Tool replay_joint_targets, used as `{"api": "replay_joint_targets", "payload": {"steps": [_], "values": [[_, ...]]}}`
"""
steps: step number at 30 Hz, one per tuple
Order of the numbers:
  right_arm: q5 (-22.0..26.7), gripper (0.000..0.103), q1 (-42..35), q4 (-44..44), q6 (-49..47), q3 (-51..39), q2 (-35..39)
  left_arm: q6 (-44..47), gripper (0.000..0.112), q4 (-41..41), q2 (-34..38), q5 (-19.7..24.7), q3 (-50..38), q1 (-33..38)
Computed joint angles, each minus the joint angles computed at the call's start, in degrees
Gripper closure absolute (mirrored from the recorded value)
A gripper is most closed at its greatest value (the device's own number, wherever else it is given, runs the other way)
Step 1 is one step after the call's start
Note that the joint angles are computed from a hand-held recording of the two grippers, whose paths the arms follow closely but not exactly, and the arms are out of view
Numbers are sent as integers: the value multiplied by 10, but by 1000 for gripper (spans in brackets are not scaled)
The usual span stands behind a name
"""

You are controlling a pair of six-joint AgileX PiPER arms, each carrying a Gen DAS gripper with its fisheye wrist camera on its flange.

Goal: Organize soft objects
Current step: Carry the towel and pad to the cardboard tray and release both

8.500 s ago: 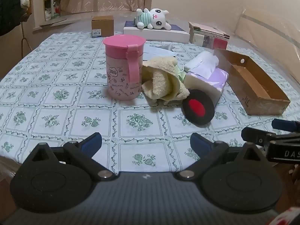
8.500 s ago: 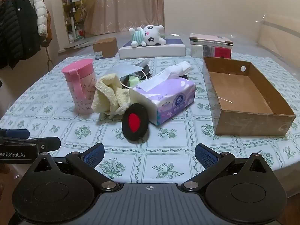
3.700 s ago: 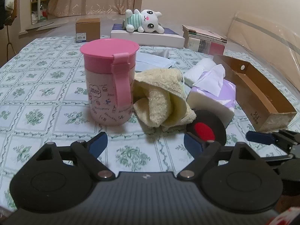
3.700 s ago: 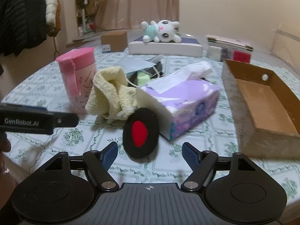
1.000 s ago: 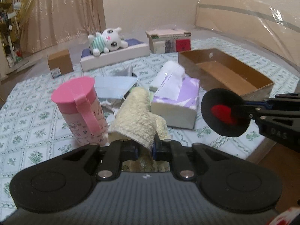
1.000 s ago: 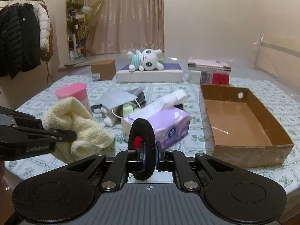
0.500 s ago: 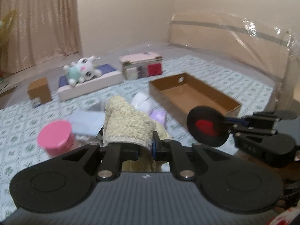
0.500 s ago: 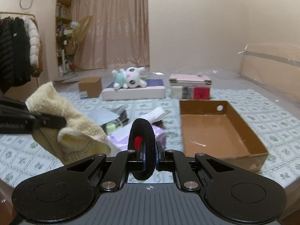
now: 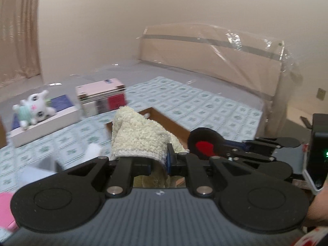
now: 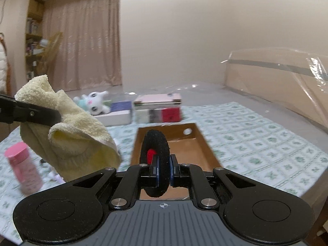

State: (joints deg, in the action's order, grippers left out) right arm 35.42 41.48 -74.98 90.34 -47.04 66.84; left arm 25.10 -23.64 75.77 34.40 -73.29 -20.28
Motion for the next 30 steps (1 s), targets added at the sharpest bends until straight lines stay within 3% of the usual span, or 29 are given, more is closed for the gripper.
{"api": "replay_joint_targets", "payload": {"steps": [10,15,24,29,30], "values": [[-130,94,-174,45,-77,-44,63,26,101,-106,189,21,-149,-14],[-172,94,-215,55,-89,-69,123,2,101,-84,277,27,-199,-21],[-225,94,-257,122,-149,-92,199,-41,100,-32,371,44,-260,-24],[-234,94,-268,196,-218,-107,222,-75,92,19,394,43,-290,-35],[-234,94,-269,200,-222,-109,225,-77,86,22,394,43,-291,-35]]}}
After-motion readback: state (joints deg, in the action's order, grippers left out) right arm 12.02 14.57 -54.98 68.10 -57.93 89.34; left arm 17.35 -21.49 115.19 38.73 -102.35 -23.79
